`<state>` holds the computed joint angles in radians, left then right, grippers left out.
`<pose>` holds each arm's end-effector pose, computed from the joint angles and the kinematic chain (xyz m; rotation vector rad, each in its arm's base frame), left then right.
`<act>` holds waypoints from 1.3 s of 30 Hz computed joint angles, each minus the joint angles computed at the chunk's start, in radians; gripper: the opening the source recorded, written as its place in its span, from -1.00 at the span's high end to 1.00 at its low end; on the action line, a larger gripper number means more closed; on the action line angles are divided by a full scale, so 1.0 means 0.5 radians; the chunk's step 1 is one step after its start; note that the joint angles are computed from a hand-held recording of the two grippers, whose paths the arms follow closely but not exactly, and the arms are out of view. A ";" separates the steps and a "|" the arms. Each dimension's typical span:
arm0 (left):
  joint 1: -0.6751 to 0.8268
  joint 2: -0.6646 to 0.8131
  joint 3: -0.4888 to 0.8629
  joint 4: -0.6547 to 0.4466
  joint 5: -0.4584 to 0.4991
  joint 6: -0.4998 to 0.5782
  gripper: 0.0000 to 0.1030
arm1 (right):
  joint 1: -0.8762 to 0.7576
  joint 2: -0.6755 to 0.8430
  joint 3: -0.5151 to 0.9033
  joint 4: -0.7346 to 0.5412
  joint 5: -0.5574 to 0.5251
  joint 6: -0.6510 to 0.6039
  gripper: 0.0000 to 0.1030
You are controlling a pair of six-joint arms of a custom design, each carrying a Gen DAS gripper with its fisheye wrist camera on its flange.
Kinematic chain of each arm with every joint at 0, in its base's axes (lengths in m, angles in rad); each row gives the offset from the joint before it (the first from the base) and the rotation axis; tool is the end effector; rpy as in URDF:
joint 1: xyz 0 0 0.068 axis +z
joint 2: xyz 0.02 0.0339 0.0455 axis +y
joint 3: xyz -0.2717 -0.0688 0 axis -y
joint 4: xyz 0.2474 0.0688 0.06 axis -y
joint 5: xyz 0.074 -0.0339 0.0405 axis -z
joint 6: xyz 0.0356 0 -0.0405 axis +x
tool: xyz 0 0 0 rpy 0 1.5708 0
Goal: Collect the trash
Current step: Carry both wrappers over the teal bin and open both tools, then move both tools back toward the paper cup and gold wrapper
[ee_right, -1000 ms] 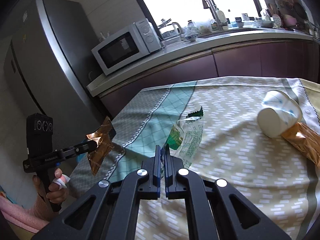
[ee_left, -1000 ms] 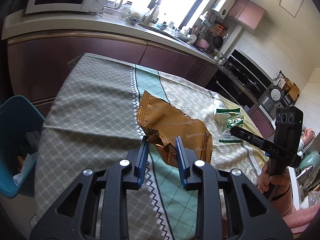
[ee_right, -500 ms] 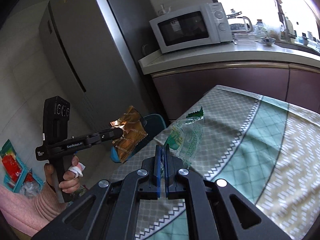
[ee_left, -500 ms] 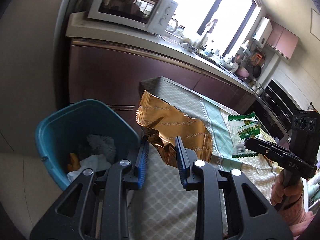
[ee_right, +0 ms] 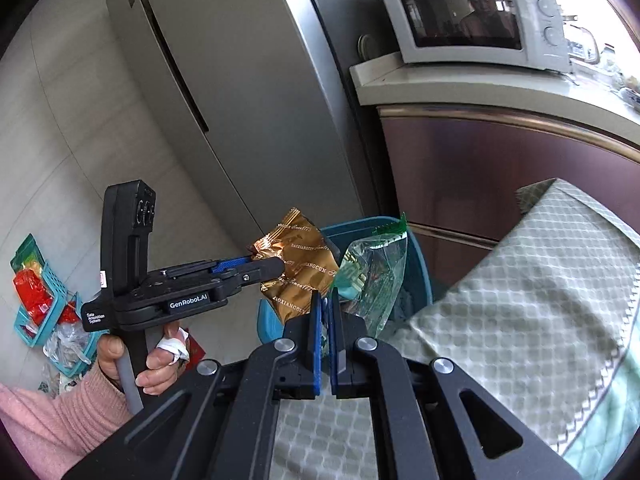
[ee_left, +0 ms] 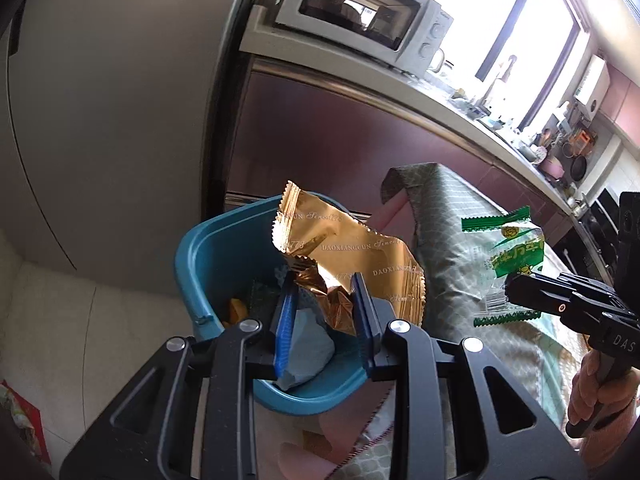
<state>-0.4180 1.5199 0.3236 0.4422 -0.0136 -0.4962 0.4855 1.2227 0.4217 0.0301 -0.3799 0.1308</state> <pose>0.2126 -0.0939 0.1015 -0.0995 2.3649 -0.4375 0.1879 0.1141 0.1584 -0.6121 2.3155 0.7434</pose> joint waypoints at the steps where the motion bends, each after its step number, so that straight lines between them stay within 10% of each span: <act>1: 0.032 0.040 0.010 0.013 0.016 0.013 0.47 | 0.019 0.100 0.042 0.032 -0.006 0.010 0.96; 21: 0.052 0.625 0.278 0.084 -0.086 0.023 0.45 | 0.122 0.982 0.481 0.180 0.005 0.181 0.68; 39: -0.381 0.219 0.181 0.156 -0.088 -0.059 0.32 | -0.170 0.024 -0.101 0.012 -0.112 0.051 0.47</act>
